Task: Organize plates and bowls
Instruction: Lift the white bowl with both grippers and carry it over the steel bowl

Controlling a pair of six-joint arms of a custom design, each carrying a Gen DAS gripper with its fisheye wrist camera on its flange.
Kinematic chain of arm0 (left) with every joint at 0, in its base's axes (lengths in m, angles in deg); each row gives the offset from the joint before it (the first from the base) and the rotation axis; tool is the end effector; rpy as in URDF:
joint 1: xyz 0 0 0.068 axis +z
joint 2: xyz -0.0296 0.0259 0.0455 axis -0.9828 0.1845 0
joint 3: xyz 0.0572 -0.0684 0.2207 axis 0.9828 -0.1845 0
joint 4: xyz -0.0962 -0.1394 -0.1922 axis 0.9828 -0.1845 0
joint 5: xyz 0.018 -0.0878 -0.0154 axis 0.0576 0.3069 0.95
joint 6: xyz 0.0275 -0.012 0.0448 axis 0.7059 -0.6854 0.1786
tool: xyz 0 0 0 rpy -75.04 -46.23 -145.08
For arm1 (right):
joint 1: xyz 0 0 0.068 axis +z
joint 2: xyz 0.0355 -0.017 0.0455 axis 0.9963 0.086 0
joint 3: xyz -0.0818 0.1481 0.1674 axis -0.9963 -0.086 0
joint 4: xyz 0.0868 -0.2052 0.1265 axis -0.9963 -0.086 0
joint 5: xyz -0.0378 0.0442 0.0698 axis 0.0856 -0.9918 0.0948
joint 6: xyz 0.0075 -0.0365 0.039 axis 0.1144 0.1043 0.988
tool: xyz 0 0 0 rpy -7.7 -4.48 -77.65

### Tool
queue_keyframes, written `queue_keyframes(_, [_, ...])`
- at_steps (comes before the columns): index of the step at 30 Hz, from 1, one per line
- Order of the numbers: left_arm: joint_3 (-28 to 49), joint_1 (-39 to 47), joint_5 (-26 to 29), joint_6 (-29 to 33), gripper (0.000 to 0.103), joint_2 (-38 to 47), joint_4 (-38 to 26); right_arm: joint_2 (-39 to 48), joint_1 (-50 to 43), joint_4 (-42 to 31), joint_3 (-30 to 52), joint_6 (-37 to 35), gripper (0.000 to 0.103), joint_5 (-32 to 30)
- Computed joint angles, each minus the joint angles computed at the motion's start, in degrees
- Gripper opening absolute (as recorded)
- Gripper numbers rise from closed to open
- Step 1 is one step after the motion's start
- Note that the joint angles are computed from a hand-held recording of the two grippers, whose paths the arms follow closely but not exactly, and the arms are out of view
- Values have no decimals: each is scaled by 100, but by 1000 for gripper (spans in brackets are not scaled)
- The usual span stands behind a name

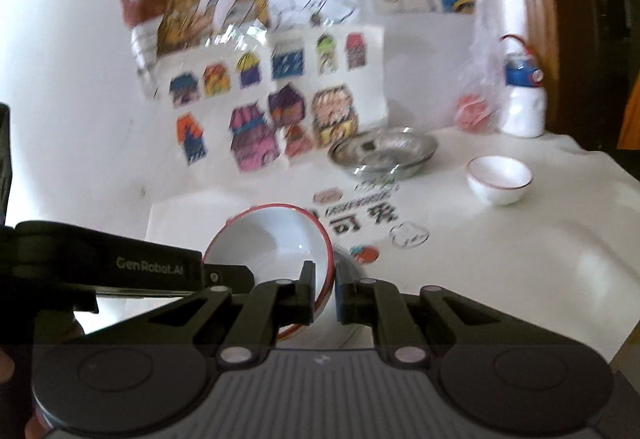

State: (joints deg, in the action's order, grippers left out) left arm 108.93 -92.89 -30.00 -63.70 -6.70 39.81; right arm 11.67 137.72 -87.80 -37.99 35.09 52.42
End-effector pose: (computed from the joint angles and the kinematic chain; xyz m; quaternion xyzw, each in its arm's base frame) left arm 0.2456 -0.0747 0.1976 0.1469 0.8864 -0.2620 0.3521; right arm 0.1471 0.1512 0.1628 0.0819 0.8535 0.0394 0.5131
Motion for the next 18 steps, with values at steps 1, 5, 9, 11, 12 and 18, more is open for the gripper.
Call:
queue_keyframes(1, [50, 95, 65, 74, 12, 92, -106, 60, -89, -53, 66, -98, 11, -177])
queue_keyframes(5, [316, 296, 204, 330, 12, 532, -416, 250, -334, -215, 277, -438, 11, -598])
queue_keyframes(9, [507, 259, 120, 485, 12, 783, -591, 484, -571, -285, 433, -647, 11, -941])
queue_keyframes(11, [593, 174, -24, 559, 12, 889, -644, 539, -686, -303, 457, -728, 11, -1136])
queue_keyframes(12, [626, 137, -96, 605, 13, 932, -658, 540, -764, -314, 462, -768, 11, -1266])
queue_keyframes(18, [868, -22, -399, 842, 18, 1082, -798, 585, -1134, -380, 525, -998, 11, -1785])
